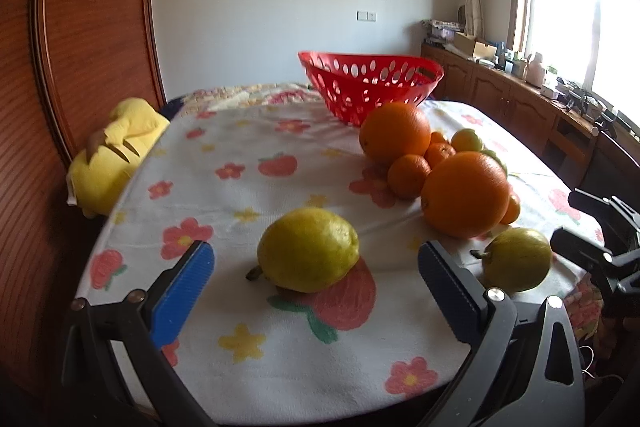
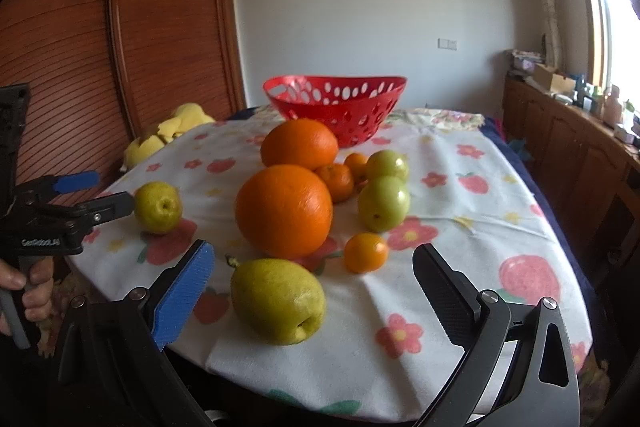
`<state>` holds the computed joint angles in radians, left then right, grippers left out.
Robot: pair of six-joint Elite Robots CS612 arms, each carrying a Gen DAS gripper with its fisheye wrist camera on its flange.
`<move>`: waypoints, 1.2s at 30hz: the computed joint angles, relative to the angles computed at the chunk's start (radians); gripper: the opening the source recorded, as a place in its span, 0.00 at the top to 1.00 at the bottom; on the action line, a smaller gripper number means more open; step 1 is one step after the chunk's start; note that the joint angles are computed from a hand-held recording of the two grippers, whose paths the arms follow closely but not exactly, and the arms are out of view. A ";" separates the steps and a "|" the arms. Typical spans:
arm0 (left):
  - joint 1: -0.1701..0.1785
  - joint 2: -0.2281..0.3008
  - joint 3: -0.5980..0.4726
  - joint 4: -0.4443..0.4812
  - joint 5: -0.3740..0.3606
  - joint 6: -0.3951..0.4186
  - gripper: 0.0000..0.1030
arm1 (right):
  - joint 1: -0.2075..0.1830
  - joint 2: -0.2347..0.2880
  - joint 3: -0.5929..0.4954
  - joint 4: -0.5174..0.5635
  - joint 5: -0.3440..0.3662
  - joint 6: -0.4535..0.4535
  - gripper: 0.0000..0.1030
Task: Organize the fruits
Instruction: 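Grasp the lemon with the left gripper while the right gripper grasps the yellow pear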
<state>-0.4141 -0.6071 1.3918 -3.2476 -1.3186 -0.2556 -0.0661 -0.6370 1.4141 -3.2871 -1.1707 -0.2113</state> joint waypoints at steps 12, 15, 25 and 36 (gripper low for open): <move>0.026 0.029 -0.043 0.032 -0.093 -0.036 0.09 | 0.005 0.028 -0.044 0.148 0.048 -0.084 0.06; 0.028 0.034 -0.054 0.044 -0.095 -0.036 0.12 | 0.007 0.034 -0.054 0.178 0.047 -0.102 0.06; 0.032 0.049 -0.086 0.100 -0.094 -0.030 0.12 | 0.010 0.040 -0.064 0.234 0.051 -0.135 0.13; 0.039 0.059 -0.104 0.133 -0.118 -0.029 0.13 | 0.011 0.039 -0.068 0.271 0.067 -0.181 0.37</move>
<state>-0.3752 -0.5485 1.2876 -3.1147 -1.4363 -0.2844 -0.0550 -0.5980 1.3459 -3.0162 -1.1034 -0.3922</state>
